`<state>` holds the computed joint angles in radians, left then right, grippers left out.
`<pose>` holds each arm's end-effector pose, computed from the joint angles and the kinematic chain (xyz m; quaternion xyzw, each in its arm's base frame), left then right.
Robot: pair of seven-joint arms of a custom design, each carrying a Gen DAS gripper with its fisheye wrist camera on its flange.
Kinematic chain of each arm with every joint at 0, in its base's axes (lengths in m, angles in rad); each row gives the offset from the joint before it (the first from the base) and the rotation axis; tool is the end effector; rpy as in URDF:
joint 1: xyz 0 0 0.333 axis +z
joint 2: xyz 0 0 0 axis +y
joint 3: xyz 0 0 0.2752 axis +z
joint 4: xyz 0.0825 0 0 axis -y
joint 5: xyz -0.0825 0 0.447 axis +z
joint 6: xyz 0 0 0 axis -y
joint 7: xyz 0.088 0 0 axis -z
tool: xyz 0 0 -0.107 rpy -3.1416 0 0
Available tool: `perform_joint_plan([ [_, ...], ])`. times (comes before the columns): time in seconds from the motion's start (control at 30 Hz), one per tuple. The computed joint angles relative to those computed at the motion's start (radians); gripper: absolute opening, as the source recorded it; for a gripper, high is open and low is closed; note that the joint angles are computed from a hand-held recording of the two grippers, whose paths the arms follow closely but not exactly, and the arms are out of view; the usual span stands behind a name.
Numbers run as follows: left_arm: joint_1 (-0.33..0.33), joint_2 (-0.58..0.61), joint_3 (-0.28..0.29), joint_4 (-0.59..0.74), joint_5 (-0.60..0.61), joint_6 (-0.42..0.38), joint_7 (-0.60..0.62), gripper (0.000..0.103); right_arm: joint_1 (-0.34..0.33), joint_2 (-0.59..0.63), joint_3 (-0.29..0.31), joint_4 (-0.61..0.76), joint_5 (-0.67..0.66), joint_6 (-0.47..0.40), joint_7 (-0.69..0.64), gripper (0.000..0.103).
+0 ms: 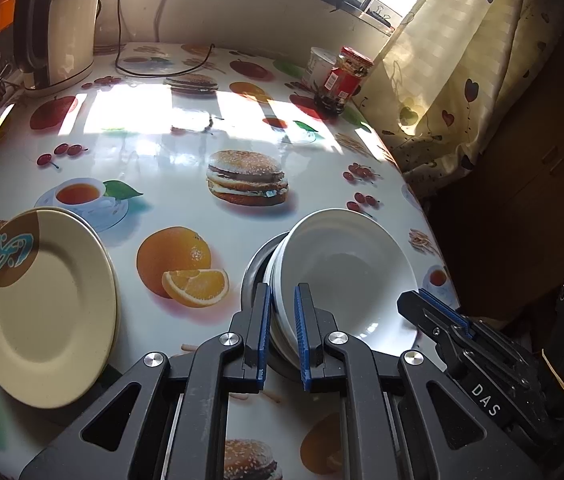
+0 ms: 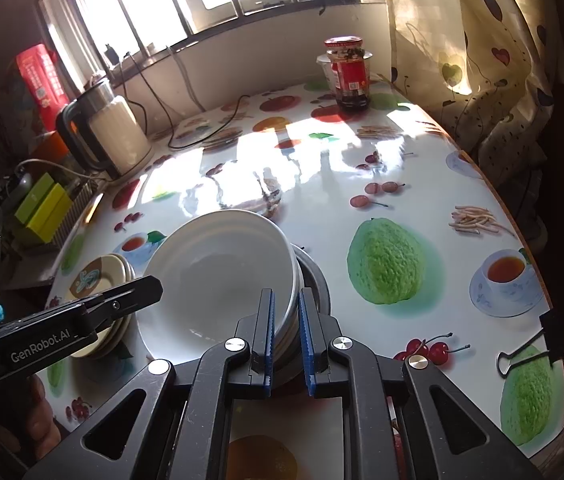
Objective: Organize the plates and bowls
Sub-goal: 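Lower the white striped bowl into the steel bowl stack with both grippers, then open both grippers and release the white bowl on the stack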
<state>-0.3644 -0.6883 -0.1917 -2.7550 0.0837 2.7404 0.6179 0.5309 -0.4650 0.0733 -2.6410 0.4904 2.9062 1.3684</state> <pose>0.3916 -0.2372 0.4238 -0.7673 0.5471 -0.3186 0.1020 0.4266 0.2579 0.4030 -0.7683 0.5223 -0.0921 0.3582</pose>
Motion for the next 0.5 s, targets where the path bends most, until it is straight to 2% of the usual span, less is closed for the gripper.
perform_joint_plan([
  [0.17, 0.003, 0.001, -0.005, 0.003, 0.008, -0.003, 0.0, 0.012, 0.005, 0.0, -0.006, 0.001, 0.005, 0.0, -0.008, 0.014],
  [0.3, 0.008, -0.002, -0.017, 0.006, 0.027, -0.009, 0.004, 0.013, 0.026, -0.005, -0.022, -0.005, 0.033, 0.017, -0.032, 0.022],
  [0.37, 0.016, -0.009, -0.027, 0.004, 0.041, -0.014, -0.004, 0.018, 0.025, -0.008, -0.018, -0.008, 0.036, 0.027, -0.03, 0.03],
  [0.5, 0.029, -0.039, -0.046, -0.013, 0.069, -0.019, -0.025, 0.032, 0.029, -0.025, -0.024, -0.02, 0.046, 0.034, -0.033, 0.033],
])
